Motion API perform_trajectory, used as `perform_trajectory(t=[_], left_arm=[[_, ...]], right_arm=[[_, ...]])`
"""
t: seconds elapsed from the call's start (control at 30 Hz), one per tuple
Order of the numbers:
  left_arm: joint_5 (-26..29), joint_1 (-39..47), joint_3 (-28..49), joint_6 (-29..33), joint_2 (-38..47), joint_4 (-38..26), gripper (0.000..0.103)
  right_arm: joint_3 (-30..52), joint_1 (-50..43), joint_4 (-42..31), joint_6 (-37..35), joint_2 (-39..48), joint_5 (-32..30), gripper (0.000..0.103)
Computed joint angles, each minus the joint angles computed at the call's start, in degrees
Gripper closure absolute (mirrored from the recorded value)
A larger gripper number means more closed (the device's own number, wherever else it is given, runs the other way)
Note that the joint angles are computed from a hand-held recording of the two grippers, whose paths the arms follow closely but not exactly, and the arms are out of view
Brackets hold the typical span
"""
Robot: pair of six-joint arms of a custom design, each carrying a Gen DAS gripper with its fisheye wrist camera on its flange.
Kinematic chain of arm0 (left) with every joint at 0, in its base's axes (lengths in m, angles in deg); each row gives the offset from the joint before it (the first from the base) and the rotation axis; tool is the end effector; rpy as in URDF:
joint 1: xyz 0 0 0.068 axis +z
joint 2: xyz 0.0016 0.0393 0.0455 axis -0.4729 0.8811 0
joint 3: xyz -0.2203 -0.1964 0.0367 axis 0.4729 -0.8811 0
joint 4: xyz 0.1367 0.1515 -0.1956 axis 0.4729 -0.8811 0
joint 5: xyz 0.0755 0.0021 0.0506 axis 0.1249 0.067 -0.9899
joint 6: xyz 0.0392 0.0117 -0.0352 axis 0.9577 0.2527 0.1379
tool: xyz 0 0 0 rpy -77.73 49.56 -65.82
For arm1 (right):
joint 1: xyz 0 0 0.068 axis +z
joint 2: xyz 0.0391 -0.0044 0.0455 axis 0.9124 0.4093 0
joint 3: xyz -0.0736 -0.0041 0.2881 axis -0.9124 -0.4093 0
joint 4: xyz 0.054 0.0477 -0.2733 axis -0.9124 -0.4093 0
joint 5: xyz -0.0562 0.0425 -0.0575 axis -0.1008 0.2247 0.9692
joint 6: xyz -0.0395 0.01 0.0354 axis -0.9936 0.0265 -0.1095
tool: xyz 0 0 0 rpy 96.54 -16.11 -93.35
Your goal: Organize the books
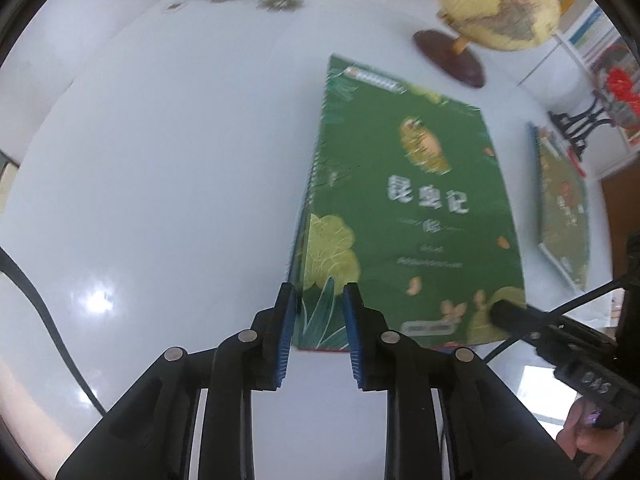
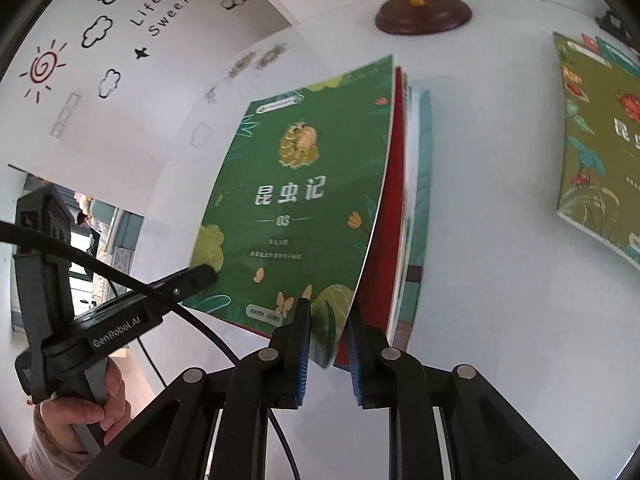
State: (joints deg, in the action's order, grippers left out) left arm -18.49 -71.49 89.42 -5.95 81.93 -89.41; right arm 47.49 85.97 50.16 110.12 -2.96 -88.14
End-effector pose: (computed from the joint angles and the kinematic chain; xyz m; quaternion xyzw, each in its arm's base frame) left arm 0.1934 -0.1777 0.1288 -0.0440 0.9880 -0.0691 0.1308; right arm 0.2021 0.0897 0.1127 -0.0176 0.9552 0.2709 0.1182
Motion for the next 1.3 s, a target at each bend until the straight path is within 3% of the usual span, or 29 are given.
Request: perform_trajectory(t=[0.03,0.07,0.13,0.2,0.27,0.3,0.37,0.43,0.63,0.87,1.1,1.3], left_arm=[[0.5,0.4,-0.3,-0.6,-0.2,0.1,0.076],[0.8,0.8,-0.6,-1.3,-0.5,0.2,0.072],[0.2,1.4,0.0,-2.9,-0.2,-1.5,0.071],[0.4,2.0,0.9,-3.4,0.3,-2.7,0.068],[2.3,2.9,2.3,-3.1,1.3,-3.1,0.053],[2.5,2.8,2.6,-3.1,1.2,-2.8,0.051],[0.9,1.5,5.1,-3.5,1.5,-3.2,0.032],[-1.1,0.3,7.6,-3.6,2.0,-2.9,0.027],[-0.7,-3.3,21.2,0.0,11.7,-1.3,0.027],[0.8,-9.1,44.7,4.6,30.4,-6.2,0.027],[3.0,-11.2,70.8,7.4,49.0,-16.1,0.027],[5.5,-11.0,80.7,6.5,56.3,-20.9,0.027]], right_arm=[[0.2,-0.6,-0.4,0.0,0.5,-0.2,0.073],[0.0,-1.5,-0.2,0.2,0.7,-1.3,0.055],[-1.0,-2.9,0.2,0.6,-1.3,-2.6,0.046],[-1.1,-3.8,-1.3,-0.6,-2.8,-2.1,0.045],[-1.2,-4.6,-2.8,-2.2,-3.7,-0.9,0.045],[-1.3,-5.8,-3.8,-3.7,-4.5,-1.0,0.045],[-2.2,-8.6,-5.6,-6.4,-7.3,-0.6,0.045],[-2.7,-11.2,-7.8,-9.6,-11.0,1.0,0.045],[-4.4,-31.5,-11.1,-22.5,-21.7,3.4,0.045],[-2.1,-64.5,-5.0,-32.2,-10.8,-12.1,0.045],[7.3,-71.8,-6.2,-38.5,6.9,-21.0,0.045],[10.2,-70.1,-4.8,-39.6,16.0,-21.3,0.045]])
